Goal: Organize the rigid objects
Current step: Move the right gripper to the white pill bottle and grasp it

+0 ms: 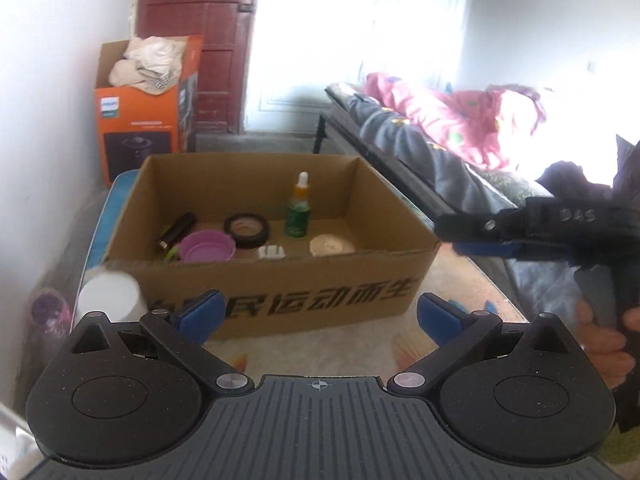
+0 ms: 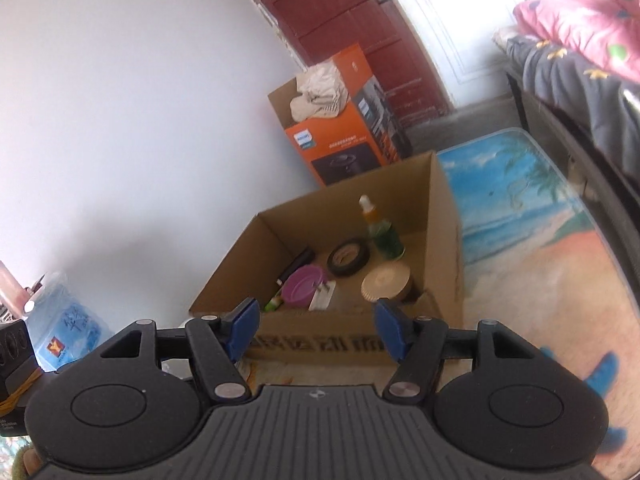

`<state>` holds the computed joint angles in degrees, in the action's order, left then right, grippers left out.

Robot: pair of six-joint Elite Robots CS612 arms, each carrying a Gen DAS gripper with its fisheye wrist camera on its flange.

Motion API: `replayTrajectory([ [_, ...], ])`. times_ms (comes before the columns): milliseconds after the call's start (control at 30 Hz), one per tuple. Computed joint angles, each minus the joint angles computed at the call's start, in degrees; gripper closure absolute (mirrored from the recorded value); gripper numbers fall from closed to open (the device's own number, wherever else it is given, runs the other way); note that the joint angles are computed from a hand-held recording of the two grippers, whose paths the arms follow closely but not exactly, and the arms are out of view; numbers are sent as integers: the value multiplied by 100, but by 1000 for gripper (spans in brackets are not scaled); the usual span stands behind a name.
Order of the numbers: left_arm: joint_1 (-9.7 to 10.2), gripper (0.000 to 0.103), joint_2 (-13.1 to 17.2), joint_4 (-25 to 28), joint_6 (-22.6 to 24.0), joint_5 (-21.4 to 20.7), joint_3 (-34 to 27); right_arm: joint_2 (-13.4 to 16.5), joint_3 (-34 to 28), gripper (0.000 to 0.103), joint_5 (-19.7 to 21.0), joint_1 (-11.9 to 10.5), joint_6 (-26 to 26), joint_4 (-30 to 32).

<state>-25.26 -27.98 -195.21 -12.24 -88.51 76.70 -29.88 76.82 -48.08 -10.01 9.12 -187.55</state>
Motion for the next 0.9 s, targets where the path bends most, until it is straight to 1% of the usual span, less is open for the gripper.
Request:
replayTrajectory([
  [67,11,0,11,-205,-98,25,73,18,-26,37,58,44,-32,183],
  [133,20,0,5,-434,-73,125,186,45,-100,37,124,89,-65,407],
  [267,-13,0,45,-691,1,835,279,84,-188,37,299,187,-164,824],
  [300,-16,0,66,-710,-27,1006,275,96,-223,37,326,216,-181,943],
  [433,17,0,144,-692,-199,1420,241,147,-384,37,465,325,-268,1360],
  [533,44,0,202,-445,-313,1720,144,182,-534,37,528,417,-425,1644],
  [633,95,1,258,-237,-428,1807,38,239,-732,37,600,521,-571,1870],
  [767,174,5,355,-110,-546,1757,-125,356,-1044,38,645,660,-735,2159],
  [833,204,8,395,-73,-611,1717,-180,448,-1260,40,685,726,-797,2381],
  [900,250,15,421,19,-701,1614,-226,527,-1448,43,732,780,-854,2626],
])
